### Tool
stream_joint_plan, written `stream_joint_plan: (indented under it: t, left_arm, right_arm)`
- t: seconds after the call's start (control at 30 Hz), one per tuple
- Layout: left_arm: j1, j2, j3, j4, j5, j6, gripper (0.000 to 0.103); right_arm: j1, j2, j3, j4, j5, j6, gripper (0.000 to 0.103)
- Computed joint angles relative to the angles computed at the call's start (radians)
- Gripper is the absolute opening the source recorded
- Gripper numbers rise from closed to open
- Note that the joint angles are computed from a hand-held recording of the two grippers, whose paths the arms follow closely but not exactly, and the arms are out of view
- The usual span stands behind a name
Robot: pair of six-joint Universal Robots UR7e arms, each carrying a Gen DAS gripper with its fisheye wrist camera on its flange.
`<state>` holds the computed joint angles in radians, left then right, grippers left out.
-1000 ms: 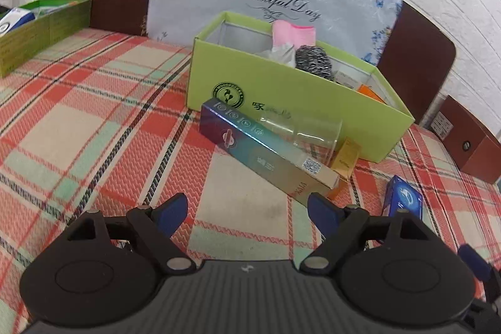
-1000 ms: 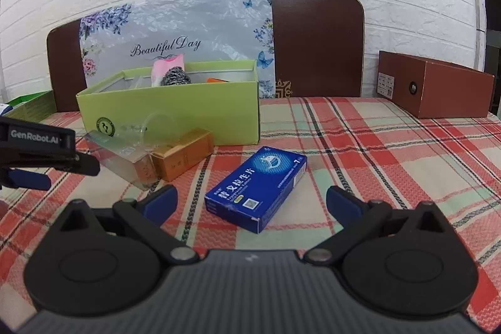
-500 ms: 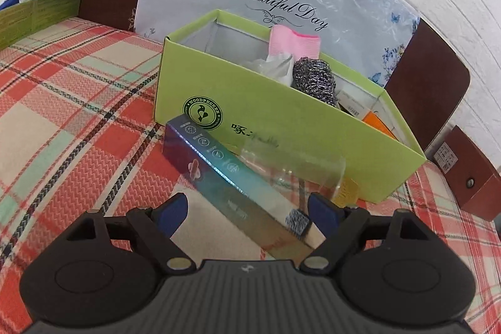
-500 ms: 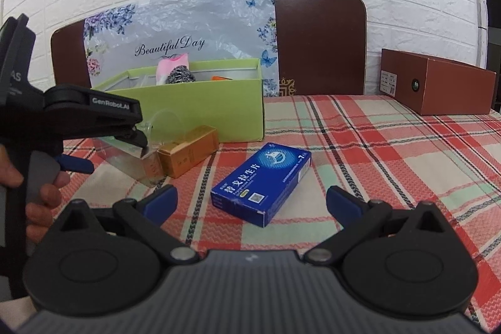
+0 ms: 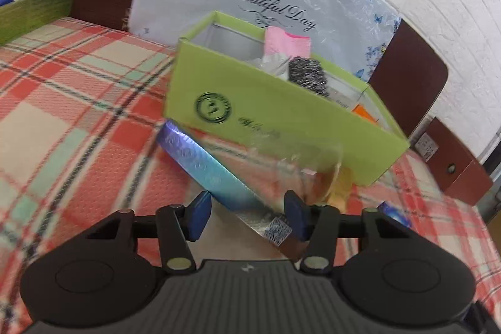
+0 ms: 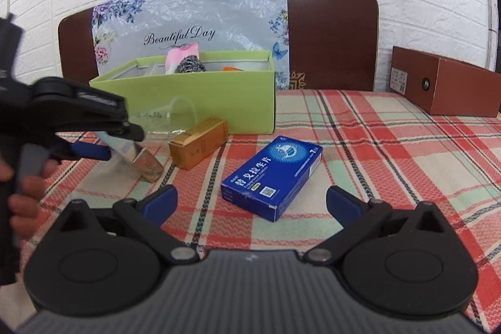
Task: Organize objects
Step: 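Grasp the teal cosmetic box with left gripper while right gripper grasps the blue medicine box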
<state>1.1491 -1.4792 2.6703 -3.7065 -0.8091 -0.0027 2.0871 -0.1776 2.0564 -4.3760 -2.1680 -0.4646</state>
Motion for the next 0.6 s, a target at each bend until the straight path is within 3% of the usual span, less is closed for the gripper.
stream_joint_plan:
  t: [0.13, 0.27, 0.33, 0.47, 0.53, 0.6]
  left_arm:
    - [-0.033, -0.043, 0.056, -0.01, 0.108, -0.055, 0.052]
    - [-0.049, -0.099, 0.052, 0.059, 0.073, -0.139, 0.065]
    - [-0.076, -0.052, 0.034, 0.028, 0.097, -0.139, 0.072]
    - [-0.113, 0.137, -0.037, -0.102, 0.247, -0.075, 0.081]
    - [-0.097, 0.155, -0.074, -0.006, 0.286, -0.097, 0.081]
    - [-0.072, 0.163, -0.086, 0.012, 0.276, -0.079, 0.081]
  right_arm:
    - [-0.007, -0.009, -0.013, 0.029, -0.002, 0.004, 0.103]
    - [-0.009, -0.011, -0.05, 0.067, -0.016, -0.002, 0.103]
    - [-0.007, -0.014, -0.065, 0.093, -0.03, 0.014, 0.103]
    - [-0.007, -0.011, -0.065, 0.079, -0.015, 0.025, 0.103]
    - [-0.002, -0.008, -0.07, 0.079, -0.024, 0.013, 0.103]
    - [-0.002, -0.008, -0.078, 0.088, -0.027, 0.001, 0.103]
